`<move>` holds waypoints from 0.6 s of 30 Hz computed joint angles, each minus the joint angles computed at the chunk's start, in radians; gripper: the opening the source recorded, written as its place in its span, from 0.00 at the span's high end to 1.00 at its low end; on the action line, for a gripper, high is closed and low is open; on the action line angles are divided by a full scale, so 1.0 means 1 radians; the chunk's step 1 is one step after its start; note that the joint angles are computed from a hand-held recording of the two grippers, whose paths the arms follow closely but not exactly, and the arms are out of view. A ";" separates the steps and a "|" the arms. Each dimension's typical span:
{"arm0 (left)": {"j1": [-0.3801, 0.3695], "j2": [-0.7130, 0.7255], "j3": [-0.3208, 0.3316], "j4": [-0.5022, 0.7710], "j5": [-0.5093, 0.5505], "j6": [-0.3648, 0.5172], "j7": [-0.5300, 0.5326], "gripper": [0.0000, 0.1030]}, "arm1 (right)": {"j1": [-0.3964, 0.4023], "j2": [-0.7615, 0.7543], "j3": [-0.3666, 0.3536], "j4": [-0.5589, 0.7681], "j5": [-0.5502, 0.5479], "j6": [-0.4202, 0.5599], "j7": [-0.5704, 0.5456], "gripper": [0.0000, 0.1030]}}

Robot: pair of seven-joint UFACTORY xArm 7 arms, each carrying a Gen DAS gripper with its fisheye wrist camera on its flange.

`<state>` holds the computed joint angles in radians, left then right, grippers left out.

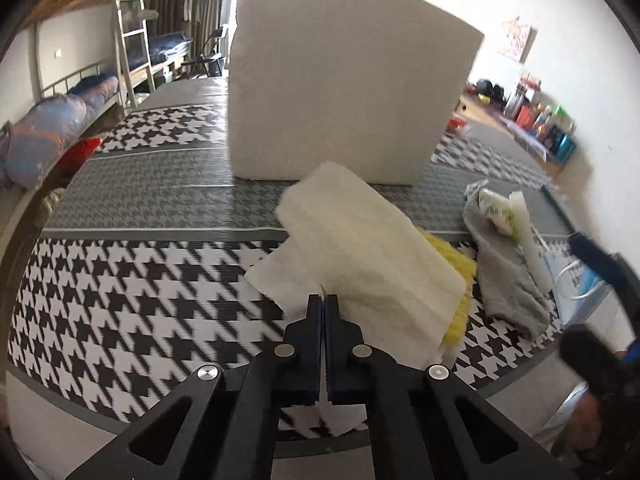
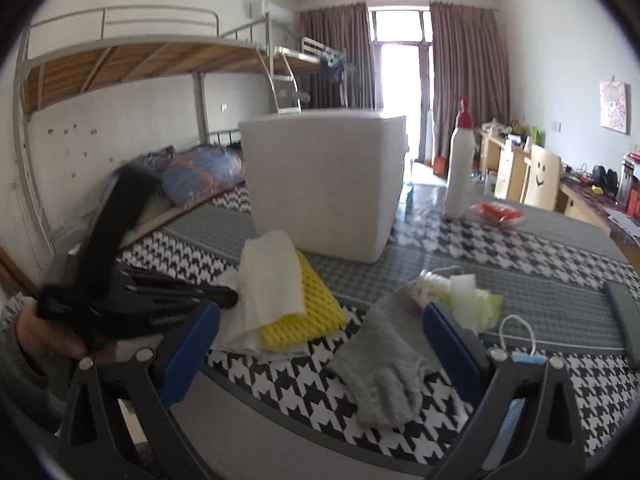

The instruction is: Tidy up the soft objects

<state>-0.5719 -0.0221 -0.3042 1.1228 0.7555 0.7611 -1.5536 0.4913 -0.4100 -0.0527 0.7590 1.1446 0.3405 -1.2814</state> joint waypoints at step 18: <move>0.073 -0.106 -0.038 -0.134 -0.051 -0.138 0.031 0.99 | -0.107 0.174 0.088 0.132 -0.297 0.206 0.250 0.39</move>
<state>-0.4987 -0.1281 -0.3427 0.9893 0.7040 0.6228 -1.5223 0.3841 -0.2361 0.0355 0.8915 0.8480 0.5468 -1.0316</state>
